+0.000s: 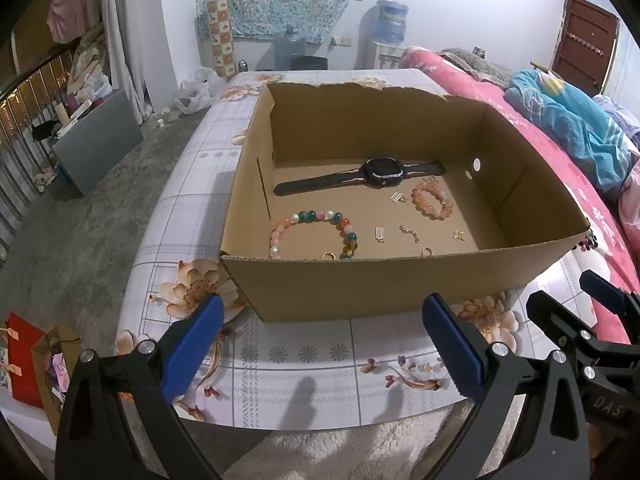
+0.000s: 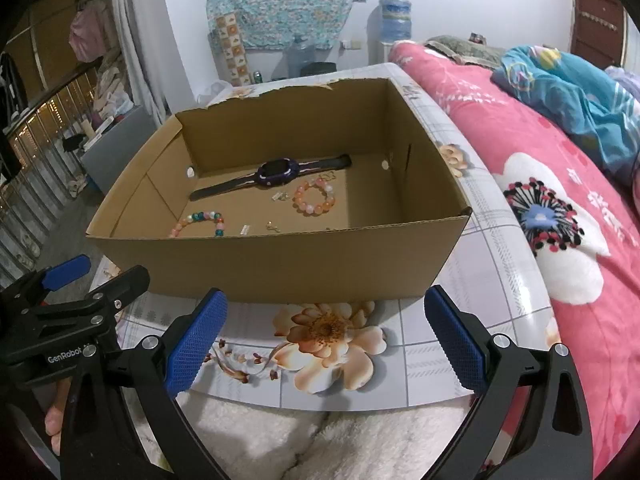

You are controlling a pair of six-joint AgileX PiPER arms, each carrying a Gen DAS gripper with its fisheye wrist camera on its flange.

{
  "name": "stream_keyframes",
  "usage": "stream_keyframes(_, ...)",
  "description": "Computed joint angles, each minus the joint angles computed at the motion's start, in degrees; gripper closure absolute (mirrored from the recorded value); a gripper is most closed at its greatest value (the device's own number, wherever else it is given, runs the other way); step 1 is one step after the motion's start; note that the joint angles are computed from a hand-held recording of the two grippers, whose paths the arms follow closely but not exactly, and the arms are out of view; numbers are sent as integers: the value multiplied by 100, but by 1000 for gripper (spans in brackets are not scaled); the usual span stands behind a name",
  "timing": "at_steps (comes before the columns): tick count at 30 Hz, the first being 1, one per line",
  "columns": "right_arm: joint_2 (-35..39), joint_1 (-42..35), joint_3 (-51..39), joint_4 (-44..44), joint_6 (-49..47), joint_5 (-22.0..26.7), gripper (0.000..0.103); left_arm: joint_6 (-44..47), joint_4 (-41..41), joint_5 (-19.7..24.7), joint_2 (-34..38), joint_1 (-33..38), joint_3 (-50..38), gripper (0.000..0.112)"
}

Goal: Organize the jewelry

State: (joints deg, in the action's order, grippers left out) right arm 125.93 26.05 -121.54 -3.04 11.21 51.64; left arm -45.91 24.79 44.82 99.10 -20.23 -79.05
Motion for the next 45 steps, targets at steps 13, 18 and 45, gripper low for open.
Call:
stream_keyframes(13, 16, -15, -12, 18, -12, -3, 8, 14, -25, 7, 9, -6, -18, 15)
stream_keyframes(18, -16, -35, 70, 27, -33, -64, 8, 48, -72, 20, 47, -12, -89, 15)
stream_keyframes(45, 26, -41, -24, 57, -58, 14, 8, 335, -429, 44, 119, 125, -133, 15)
